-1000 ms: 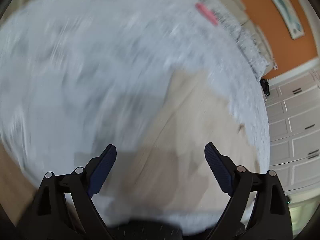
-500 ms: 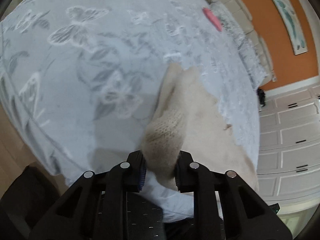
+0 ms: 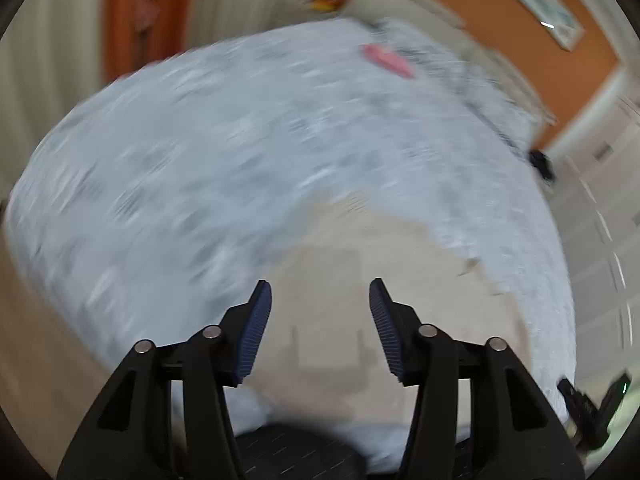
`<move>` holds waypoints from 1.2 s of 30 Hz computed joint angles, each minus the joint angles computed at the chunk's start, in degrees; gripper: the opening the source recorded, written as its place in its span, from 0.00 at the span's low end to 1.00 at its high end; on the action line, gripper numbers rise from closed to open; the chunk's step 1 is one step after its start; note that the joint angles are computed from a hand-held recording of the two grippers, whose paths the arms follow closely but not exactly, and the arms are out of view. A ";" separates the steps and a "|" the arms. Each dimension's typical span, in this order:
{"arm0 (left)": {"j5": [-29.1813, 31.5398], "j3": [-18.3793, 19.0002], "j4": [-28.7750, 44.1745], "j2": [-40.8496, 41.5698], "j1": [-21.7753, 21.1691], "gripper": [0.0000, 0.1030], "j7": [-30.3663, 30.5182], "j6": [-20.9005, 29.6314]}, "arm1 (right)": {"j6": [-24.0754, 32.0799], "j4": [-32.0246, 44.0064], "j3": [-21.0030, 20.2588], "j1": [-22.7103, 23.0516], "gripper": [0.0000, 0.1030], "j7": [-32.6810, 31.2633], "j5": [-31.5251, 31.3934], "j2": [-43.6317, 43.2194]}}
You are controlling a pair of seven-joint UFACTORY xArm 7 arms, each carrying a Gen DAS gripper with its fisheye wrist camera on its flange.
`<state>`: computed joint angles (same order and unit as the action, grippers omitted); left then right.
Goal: Fold small clothes
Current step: 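Grasp the hem with both grippers and fold it toward the collar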
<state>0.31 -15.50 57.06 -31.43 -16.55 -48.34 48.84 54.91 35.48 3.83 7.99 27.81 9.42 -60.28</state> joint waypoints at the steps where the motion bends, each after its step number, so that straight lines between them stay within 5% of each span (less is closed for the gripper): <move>1: 1.02 0.36 1.38 2.07 -1.16 0.49 -0.04 -0.89 | -3.72 1.29 0.12 1.58 0.09 -0.67 1.60 4.25; 4: 2.08 -1.01 7.75 12.84 -1.99 0.50 2.00 -4.06 | -10.42 5.02 0.40 5.65 0.08 -3.63 4.14 16.05; 8: 6.41 -1.25 11.72 24.19 -2.95 0.50 2.42 -2.30 | -11.07 8.70 1.44 3.77 0.08 -3.46 -0.95 28.41; 10: 7.99 -0.39 10.98 26.78 -2.91 0.50 1.36 -0.61 | -10.39 5.55 1.22 -1.39 0.00 -3.51 -4.46 29.98; 13: 6.78 2.38 4.34 24.38 -4.06 0.50 2.32 -7.95 | -15.40 0.28 -5.57 0.27 0.00 -4.82 3.43 26.67; 15: 9.99 1.93 5.66 25.40 -4.39 0.50 3.71 -6.28 | -12.77 2.78 -3.31 -0.84 0.00 -4.13 1.63 27.17; 18: 13.35 1.60 8.23 25.29 -5.31 0.50 4.01 -4.55 | -13.99 6.61 -1.10 -0.82 0.22 -4.41 -0.40 28.96; 20: 13.38 2.22 7.81 23.63 -4.90 0.61 3.18 -7.53 | -15.83 8.64 -0.41 -1.36 0.56 -4.34 -1.93 30.75; 23: 15.09 2.58 8.14 22.75 -3.06 0.83 -0.32 -9.29 | -16.91 12.21 0.01 -2.09 0.66 -5.79 -5.10 35.70; 25: 15.13 3.35 10.35 25.34 -1.84 0.87 -0.62 -7.59 | -13.89 15.10 -0.20 -2.26 0.67 -6.74 -6.09 40.53; 26: 11.84 3.26 10.98 26.99 -0.74 0.86 1.94 -7.18 | -13.15 16.04 -0.30 -1.98 0.59 -7.16 -5.76 42.65; 27: 6.16 5.45 11.78 29.27 -1.87 0.60 6.33 -6.08 | -13.61 16.18 -0.58 -1.45 0.41 -8.11 -4.74 43.88; 28: 2.60 5.83 11.87 30.11 -1.88 0.39 9.10 -5.74 | -14.48 15.53 -1.34 -0.64 0.11 -9.78 -2.34 43.81; 30: -1.34 6.20 9.89 28.60 -1.80 0.15 12.32 -8.56 | -18.44 13.29 -2.68 0.64 0.09 -11.66 3.32 40.34; 33: -1.94 6.29 5.65 23.05 -1.05 0.14 11.65 -14.98 | -23.80 10.64 -3.06 0.76 0.08 -11.71 5.26 33.80; 36: 0.27 6.27 6.46 24.75 0.40 0.14 9.71 -13.70 | -22.87 10.19 -4.87 -1.00 0.08 -11.24 4.91 36.31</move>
<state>0.58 -9.23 63.52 -6.69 -16.16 -38.64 35.14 32.04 45.67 -1.05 7.00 16.57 14.34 -23.97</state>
